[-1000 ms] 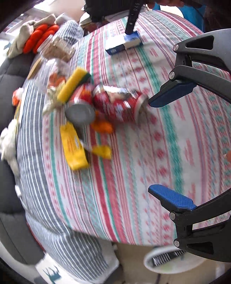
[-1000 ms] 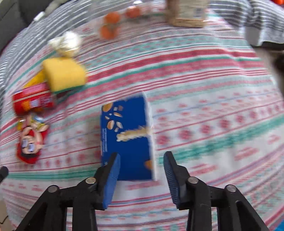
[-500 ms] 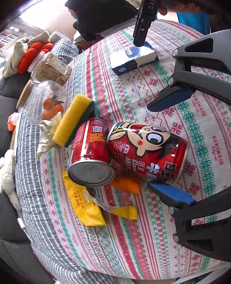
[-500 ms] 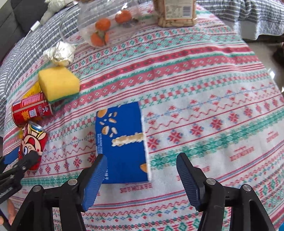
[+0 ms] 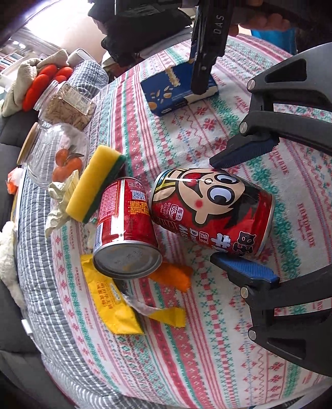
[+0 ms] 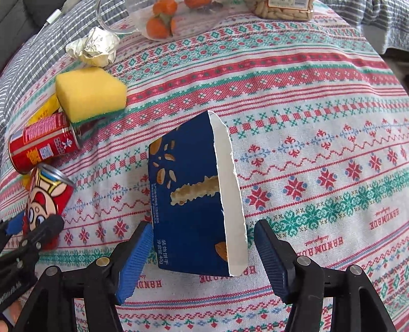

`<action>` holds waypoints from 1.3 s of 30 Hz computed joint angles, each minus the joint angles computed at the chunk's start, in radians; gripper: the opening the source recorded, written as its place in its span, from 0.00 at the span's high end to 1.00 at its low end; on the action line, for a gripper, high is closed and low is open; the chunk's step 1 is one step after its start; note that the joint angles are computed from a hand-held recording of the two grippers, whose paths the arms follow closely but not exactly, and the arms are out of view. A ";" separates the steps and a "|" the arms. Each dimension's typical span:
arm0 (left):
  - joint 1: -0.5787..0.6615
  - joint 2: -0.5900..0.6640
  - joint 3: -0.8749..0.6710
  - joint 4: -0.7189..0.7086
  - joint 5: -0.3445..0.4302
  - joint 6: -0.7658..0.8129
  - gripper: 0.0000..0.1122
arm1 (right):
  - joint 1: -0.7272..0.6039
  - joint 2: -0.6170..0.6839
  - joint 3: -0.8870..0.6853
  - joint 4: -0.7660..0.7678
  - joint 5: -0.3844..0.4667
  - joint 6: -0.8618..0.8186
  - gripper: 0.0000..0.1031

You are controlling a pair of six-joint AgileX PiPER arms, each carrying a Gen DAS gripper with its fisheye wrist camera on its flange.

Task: Collect trash
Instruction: 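Grasp the blue biscuit box with right while left grasps the red cartoon can, then carry the red can into the bin with left while right lifts the blue box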

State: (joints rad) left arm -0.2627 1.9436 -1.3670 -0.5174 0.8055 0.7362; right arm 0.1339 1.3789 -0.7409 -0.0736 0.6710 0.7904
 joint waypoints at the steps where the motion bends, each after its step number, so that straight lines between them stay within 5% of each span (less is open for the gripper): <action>1: 0.003 -0.006 0.005 0.005 0.005 -0.004 0.37 | 0.006 -0.001 -0.004 -0.007 0.001 0.006 0.32; 11: 0.085 -0.098 0.090 -0.012 0.062 0.054 0.37 | 0.072 0.047 -0.029 -0.114 0.037 0.108 0.33; 13: 0.108 -0.114 0.099 -0.017 0.076 0.070 0.37 | 0.079 0.075 -0.042 -0.120 0.042 0.094 0.40; 23: 0.312 -0.171 0.078 -0.092 0.214 0.161 0.37 | 0.170 0.026 -0.082 -0.164 0.064 0.167 0.41; 39: 0.714 -0.004 -0.216 -0.078 0.330 0.152 0.37 | 0.474 0.335 -0.528 -0.232 0.112 0.239 0.41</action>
